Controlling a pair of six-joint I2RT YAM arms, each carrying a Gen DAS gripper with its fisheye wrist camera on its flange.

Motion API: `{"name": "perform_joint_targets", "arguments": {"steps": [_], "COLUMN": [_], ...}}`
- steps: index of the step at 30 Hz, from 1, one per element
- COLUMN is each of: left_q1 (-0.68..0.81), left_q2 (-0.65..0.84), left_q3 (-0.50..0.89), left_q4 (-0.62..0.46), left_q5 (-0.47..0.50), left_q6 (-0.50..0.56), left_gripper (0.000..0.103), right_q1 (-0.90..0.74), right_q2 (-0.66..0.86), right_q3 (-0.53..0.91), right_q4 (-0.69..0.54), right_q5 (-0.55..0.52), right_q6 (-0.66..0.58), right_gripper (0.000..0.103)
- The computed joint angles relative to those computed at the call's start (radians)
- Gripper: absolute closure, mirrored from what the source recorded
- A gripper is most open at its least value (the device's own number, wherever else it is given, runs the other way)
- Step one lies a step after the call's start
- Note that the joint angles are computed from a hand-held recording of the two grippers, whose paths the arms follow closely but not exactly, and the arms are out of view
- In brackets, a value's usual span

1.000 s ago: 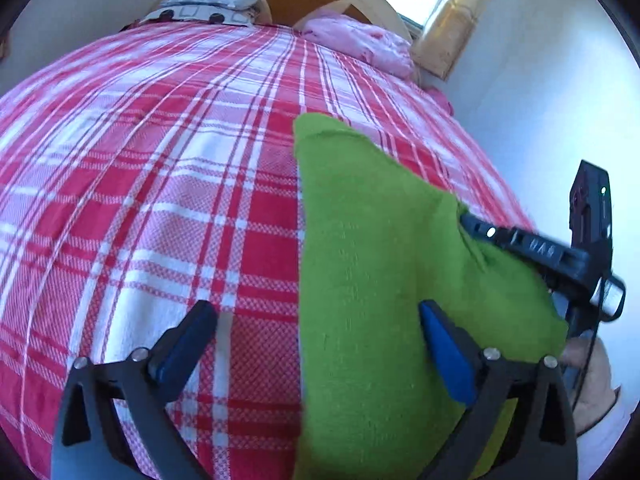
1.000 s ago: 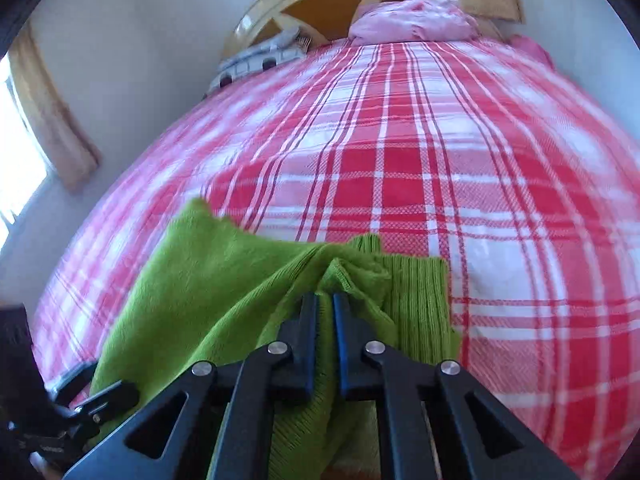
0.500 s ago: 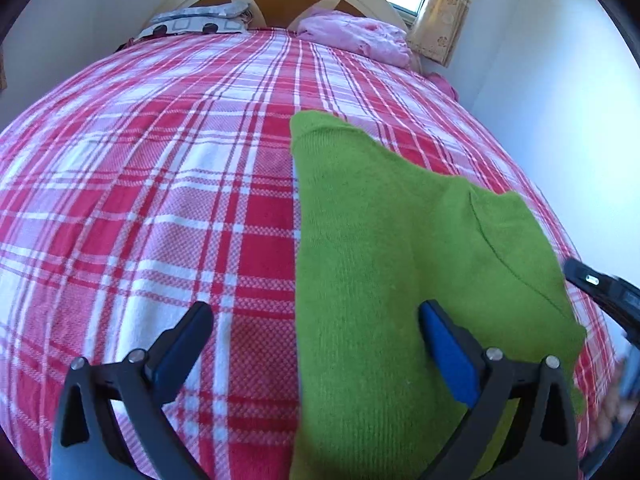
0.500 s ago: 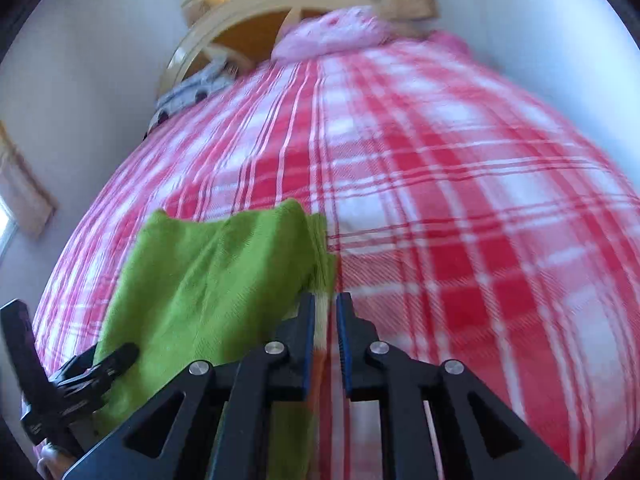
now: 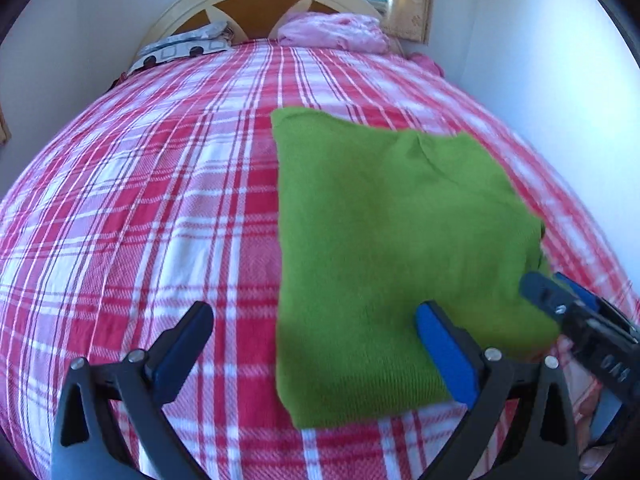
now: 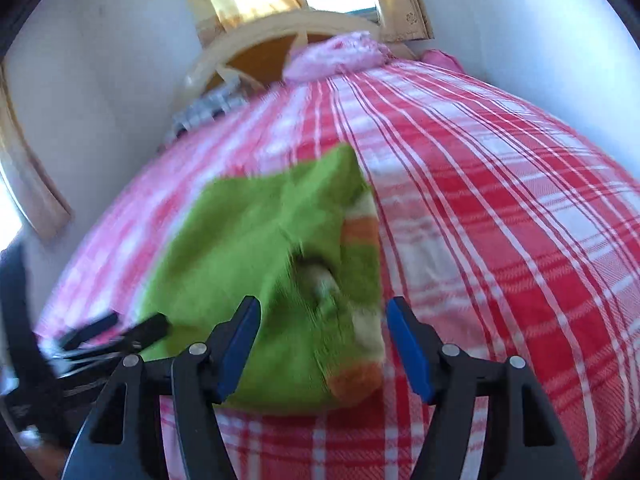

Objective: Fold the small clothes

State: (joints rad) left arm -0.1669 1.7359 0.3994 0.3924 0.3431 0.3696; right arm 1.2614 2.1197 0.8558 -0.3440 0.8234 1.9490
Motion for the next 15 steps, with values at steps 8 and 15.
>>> {"name": "perform_joint_targets", "arguments": {"steps": [8, 15], "left_q1": [-0.019, 0.004], "left_q2": [0.007, -0.078], "left_q3": [-0.016, -0.045], "left_q4": [0.014, -0.043], "left_q5": [-0.039, 0.007], "left_q6": [0.000, 0.034], "left_gripper": [0.000, 0.000], "right_q1": [0.011, 0.036], "right_q2": [0.095, 0.100], "right_q3": [-0.025, -0.039], "right_q4": [0.155, 0.173], "right_q5": [-0.040, -0.010], "right_q6": [0.022, 0.051], "right_gripper": [0.036, 0.035]}}
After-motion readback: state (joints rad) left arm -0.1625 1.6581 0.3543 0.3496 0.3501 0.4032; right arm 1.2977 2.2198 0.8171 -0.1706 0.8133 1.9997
